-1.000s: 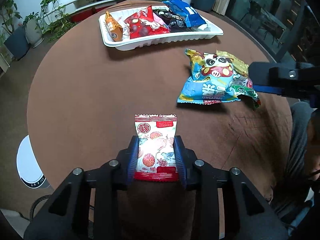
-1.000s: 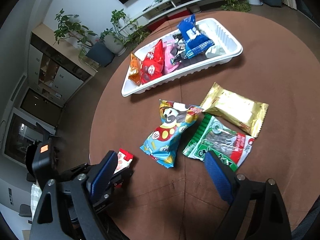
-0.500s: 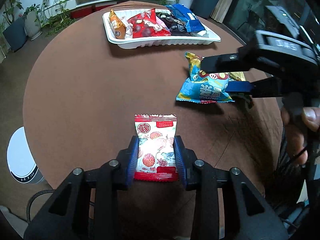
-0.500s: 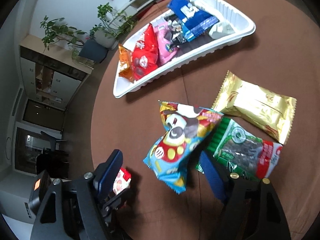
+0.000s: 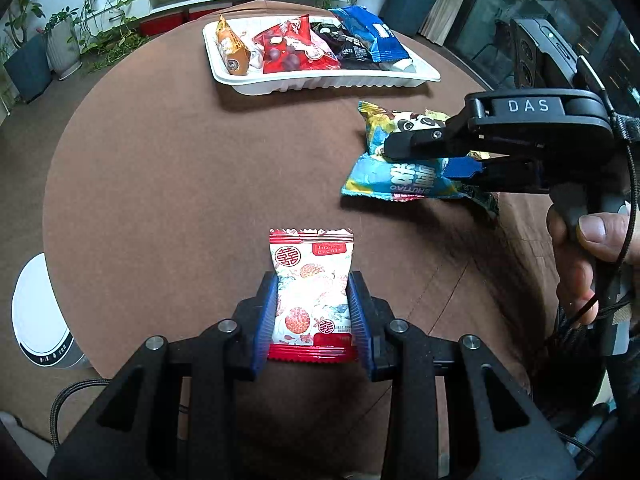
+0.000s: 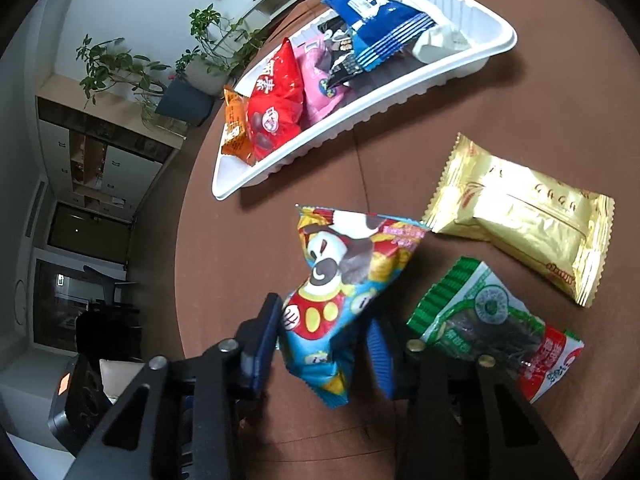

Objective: Organize snacks
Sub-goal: 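Carry both packets into the white tray and open both grippers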

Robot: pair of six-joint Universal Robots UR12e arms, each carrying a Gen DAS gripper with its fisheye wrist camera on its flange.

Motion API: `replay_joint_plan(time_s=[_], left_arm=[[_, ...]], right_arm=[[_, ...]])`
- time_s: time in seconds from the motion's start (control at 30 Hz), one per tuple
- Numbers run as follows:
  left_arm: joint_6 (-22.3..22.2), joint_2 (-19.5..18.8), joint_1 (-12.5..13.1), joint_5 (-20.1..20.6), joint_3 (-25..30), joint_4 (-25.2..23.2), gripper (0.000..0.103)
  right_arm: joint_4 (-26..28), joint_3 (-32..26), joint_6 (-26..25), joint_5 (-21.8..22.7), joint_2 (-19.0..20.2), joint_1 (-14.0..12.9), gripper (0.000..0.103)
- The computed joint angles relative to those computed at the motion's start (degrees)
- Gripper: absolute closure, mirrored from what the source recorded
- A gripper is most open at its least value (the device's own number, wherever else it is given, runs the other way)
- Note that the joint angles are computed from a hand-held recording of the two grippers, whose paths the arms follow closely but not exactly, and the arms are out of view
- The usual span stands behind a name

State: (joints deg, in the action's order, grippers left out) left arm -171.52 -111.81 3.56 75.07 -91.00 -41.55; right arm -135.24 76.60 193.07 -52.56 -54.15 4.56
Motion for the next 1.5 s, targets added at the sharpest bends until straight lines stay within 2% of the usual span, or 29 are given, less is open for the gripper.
replay_joint_plan(time_s=[0.33,0.53,0.7,0.93,1.13,1.23,1.33,1.5], left_arm=[[-1.15,0.00,0.60,-1.58,-0.03,0.42,0.071],[-2.58,0.12,1.34,-4.23,0.08,1.25,0.071],[-4.51,-0.22,2.36,-7.04,1.51,3.01,0.071],[-6.25,-2.98,2.89,-8.32,8.05,5.93,0.071],[-8.98,-7.98,3.02,-9.27,17.64,6.72,0.071],[-9.15,-11.24,2.56,-8.49,23.62,5.83,0.071],[-9.37,-14.39,2.03,-6.85,28.84,4.09,0.071],[-9.95,-20.83,1.31,-5.66,37.79,-2.19,0.071]], right_arm=[[-3.90,2.64,0.63,4.63,-1.55,-0.96,0.067],[-6.56,3.61,1.22,7.95,-2.53,-1.86,0.068],[-9.82,2.45,2.58,8.17,-2.62,-2.74,0.068],[-13.01,-2.97,1.25,4.57,-1.59,-2.93,0.068],[-13.17,-10.35,-1.47,2.92,1.43,-2.27,0.068],[-11.11,-14.63,-4.50,1.06,3.51,-1.49,0.068],[-4.18,-20.40,-8.96,-0.26,6.48,-0.61,0.068],[4.33,-27.09,-12.77,-3.66,10.57,0.32,0.068]])
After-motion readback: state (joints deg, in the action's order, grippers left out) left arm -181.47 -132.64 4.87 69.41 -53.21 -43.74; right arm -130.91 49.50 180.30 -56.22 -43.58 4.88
